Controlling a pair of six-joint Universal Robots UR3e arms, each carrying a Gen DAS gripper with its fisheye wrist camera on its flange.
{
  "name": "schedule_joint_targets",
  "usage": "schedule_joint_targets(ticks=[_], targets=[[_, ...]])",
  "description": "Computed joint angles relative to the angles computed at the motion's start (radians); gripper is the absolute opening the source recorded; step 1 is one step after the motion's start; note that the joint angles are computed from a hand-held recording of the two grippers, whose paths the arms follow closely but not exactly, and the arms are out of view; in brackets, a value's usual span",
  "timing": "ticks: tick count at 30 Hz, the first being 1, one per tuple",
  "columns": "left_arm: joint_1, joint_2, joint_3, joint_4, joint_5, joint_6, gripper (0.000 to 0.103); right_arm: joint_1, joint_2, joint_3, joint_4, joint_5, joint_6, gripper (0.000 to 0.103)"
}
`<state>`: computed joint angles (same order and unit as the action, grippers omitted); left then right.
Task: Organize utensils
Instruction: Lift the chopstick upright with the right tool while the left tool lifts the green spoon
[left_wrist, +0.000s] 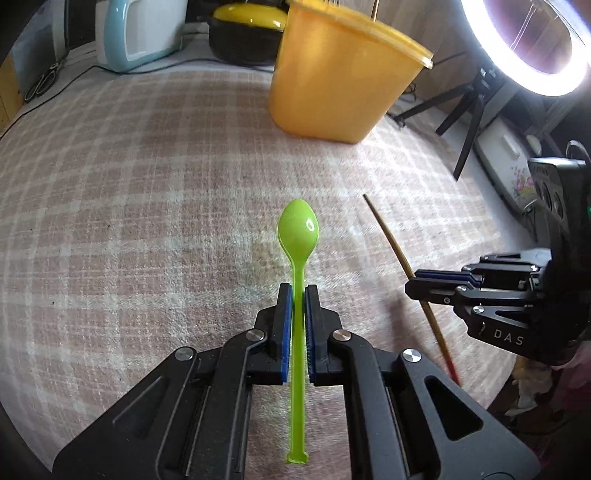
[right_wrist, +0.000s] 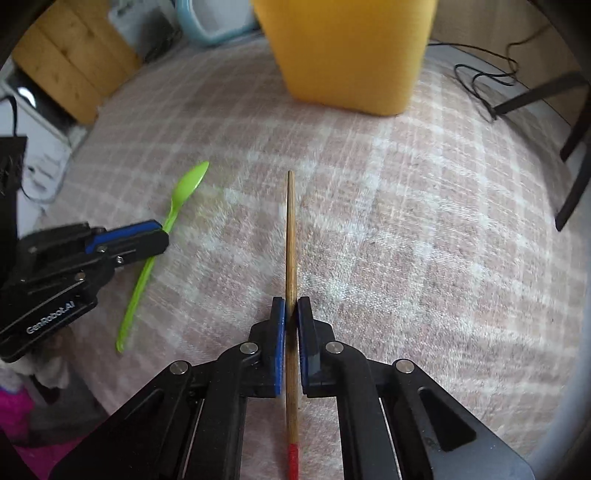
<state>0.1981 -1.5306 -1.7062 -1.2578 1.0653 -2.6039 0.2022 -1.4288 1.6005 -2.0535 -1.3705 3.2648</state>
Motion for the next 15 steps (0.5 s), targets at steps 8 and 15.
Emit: schedule_joint_targets(ticks=[8, 15], targets=[[0.043, 0.081, 0.028, -0.06, -0.074, 0.027, 0.005, -0.073, -0.169, 0.144, -0.101, 0.046, 0.018, 0.005], [0.08, 0.142, 0.073, -0.109, -0.145, 0.054, 0.005, -0.133, -0.326, 0.228, -0.157, 0.076, 0.051, 0.005]])
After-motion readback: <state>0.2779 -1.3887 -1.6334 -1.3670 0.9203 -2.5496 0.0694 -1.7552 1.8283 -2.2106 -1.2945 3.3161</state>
